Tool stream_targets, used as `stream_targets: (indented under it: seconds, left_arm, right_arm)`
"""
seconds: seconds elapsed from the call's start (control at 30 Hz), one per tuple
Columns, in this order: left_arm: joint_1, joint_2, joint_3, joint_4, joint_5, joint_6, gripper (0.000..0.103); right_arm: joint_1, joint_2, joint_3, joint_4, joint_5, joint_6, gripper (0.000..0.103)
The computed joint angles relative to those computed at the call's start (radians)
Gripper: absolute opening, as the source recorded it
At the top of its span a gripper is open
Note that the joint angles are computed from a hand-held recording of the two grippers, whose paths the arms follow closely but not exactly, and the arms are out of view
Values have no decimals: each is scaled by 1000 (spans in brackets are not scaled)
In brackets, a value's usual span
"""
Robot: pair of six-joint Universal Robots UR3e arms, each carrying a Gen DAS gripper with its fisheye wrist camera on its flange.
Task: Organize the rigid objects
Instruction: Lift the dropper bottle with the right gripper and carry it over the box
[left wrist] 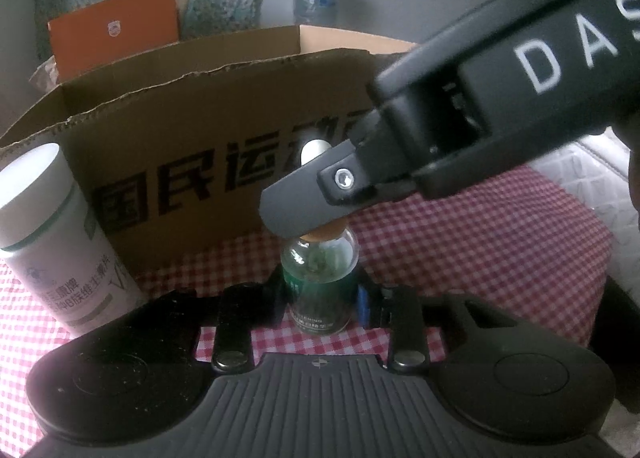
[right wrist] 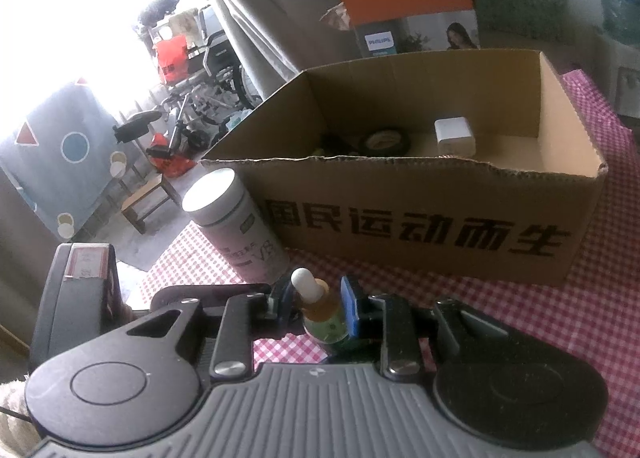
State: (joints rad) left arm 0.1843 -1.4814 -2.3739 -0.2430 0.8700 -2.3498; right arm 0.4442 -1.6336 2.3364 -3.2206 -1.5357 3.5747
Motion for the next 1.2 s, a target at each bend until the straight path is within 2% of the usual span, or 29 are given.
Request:
stream_targets:
  seconds: [0.27,0.4,0.47,0.57,0.67,0.73,0.93,1.07,1.2]
  left_arm:
    - [-10,50,-10,-22,-1,-6,31]
    - [-2,113,-4,-72,-24,-16,31]
    - [5,151,26,-137,-46,-27,31]
    - [-5,172,111,-218,-48,-63,31]
    - [-28,150,216,-246,-53,-125,31]
    - [-49,104,299,-251,-61,-180,31]
    - [-152,-154,622,-292,-30,-359,31]
    - [-213,-385,913,-408,-5,-445,31]
    - [-264,-627,1269,-622,19,-513,31]
  right_arm:
    - [14,-35,25,-6,-26,11,24]
    - [16,-101,37,18,-34,11,24]
    - [12,-148,29,51,-34,-1,24]
    - [-26,-220,9,105,5,-39,25]
    - [-95,-293,-44,189,69,-104,25]
    - [-155,-329,-85,254,127,-150,25]
    - [-446,-349,-234,489,406,-289,25]
    - [-606,-238,-336,593,545,-352,25]
    - [-686,-103,-393,608,596,-395,25]
